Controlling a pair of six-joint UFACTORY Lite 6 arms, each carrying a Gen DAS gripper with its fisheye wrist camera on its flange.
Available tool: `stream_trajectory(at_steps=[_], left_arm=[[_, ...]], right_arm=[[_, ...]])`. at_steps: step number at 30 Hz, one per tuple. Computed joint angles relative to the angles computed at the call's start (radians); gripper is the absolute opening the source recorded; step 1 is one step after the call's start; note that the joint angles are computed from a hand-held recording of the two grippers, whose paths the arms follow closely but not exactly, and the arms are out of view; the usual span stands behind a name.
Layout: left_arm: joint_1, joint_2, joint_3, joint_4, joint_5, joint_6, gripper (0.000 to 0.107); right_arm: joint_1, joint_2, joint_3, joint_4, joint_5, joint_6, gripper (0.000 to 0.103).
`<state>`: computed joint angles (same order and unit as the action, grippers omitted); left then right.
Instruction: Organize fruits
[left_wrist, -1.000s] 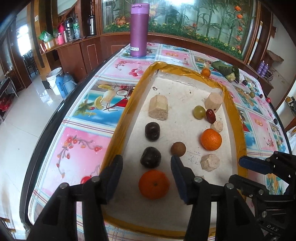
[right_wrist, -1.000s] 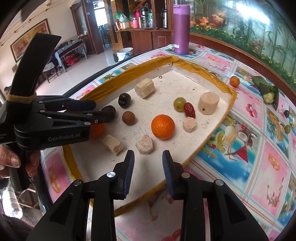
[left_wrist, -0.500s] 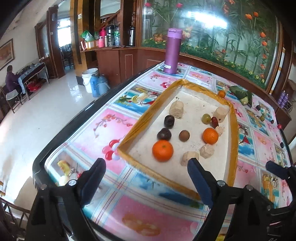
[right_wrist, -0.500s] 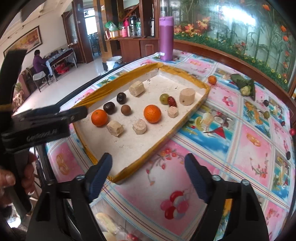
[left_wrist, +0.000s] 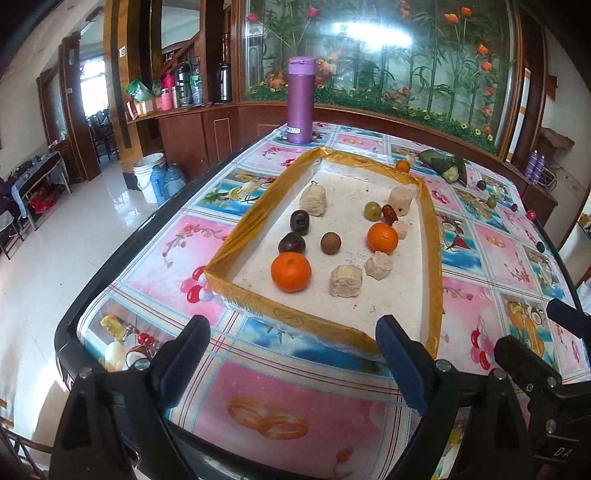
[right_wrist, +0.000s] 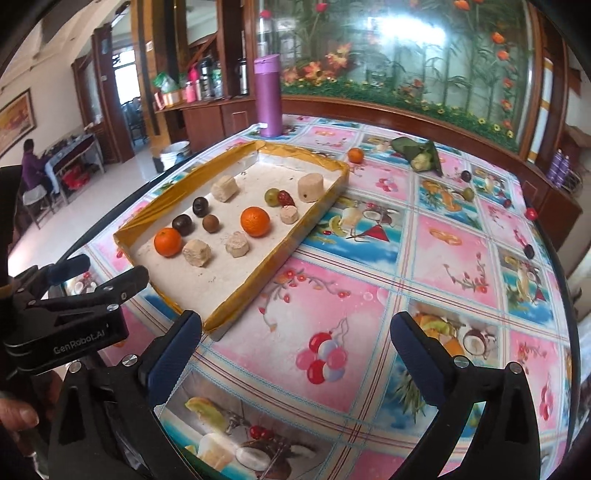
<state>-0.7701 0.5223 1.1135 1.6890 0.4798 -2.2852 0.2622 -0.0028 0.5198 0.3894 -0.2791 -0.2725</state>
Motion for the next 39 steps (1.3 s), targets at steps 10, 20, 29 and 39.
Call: stream_trajectory(at_steps=[10, 20, 29, 39], left_arm=[[0.019, -0.143, -0.162, 0.290, -0.007, -0.227, 0.099], [-0.086, -0.169, -0.187, 0.130, 0.270, -0.108, 0.103], [-0.065, -0.199, -0.206, 0.163, 0.227, -0.107, 0.103], [-0.053, -0.176, -0.182, 0.171, 0.178, -0.120, 0.103]], right_arm=[[0.115, -0.035, -0.050, 0.456, -0.071, -0.288, 0.103], [0.192, -0.072, -0.077, 0.680, -0.119, -0.457, 0.103], [0.191, -0.104, -0.097, 0.713, -0.118, -0.484, 0.103], [0.185, -0.104, -0.096, 0.723, -0.113, -0.502, 0.103]])
